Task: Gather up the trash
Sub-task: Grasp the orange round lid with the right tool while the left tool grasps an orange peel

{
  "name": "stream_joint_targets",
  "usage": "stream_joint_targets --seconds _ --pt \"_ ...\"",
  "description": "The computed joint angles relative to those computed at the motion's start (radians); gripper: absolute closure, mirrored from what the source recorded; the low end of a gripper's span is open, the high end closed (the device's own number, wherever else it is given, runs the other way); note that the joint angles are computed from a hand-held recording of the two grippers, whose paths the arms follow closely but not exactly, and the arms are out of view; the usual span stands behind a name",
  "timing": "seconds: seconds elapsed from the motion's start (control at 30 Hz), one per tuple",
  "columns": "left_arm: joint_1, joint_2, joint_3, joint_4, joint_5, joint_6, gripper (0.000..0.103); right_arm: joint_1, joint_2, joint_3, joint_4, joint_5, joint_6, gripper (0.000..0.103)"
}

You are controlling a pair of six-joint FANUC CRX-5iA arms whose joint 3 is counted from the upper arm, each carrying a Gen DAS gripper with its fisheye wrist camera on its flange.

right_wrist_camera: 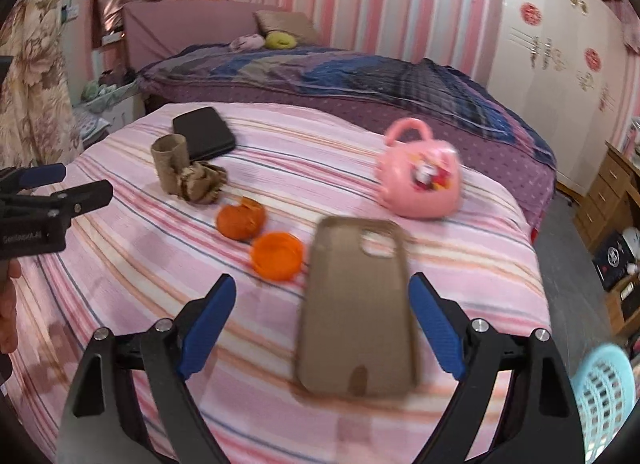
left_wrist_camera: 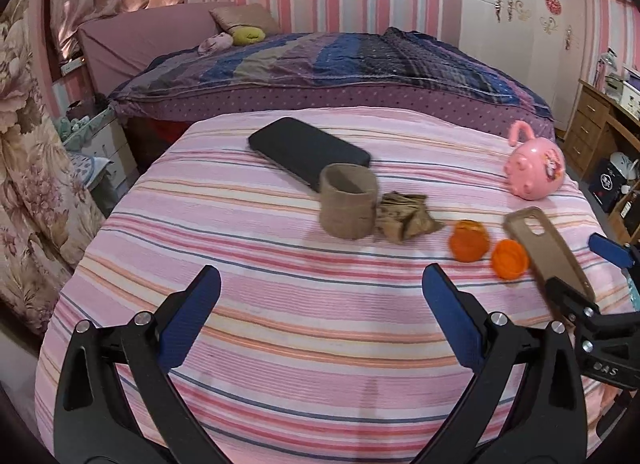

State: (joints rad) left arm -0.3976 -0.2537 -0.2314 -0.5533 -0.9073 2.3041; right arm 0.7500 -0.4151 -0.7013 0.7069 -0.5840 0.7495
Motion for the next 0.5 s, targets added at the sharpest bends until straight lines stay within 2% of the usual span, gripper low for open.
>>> stream_joint_targets --seconds 0.17,0.23,0.3,0.4,0.5 --pt "0.058 -0.002 -0.015 0.043 0.012 -0.024 0.006 0.013 0.11 0.106 -0.126 -0.025 0.133 0.029" --pt "0.078 0.0 -0.021 0.061 0.015 -0.036 0.006 0.015 0.141 0.138 -0.169 -0.034 0.176 0.042" --pt "0.094 0.001 -0.023 0.073 0.02 -0.046 0.006 0.019 0.163 0.156 -0.189 -0.042 0.198 0.048" --pt "0.118 0.003 -0.03 0.097 0.036 -0.059 0.006 0.022 0.193 0.172 -0.196 -0.055 0.211 0.052" --pt "0.135 -0.002 -0.04 0.123 0.054 -0.068 0.006 0.004 0.216 0.214 -0.282 -0.055 0.267 0.053"
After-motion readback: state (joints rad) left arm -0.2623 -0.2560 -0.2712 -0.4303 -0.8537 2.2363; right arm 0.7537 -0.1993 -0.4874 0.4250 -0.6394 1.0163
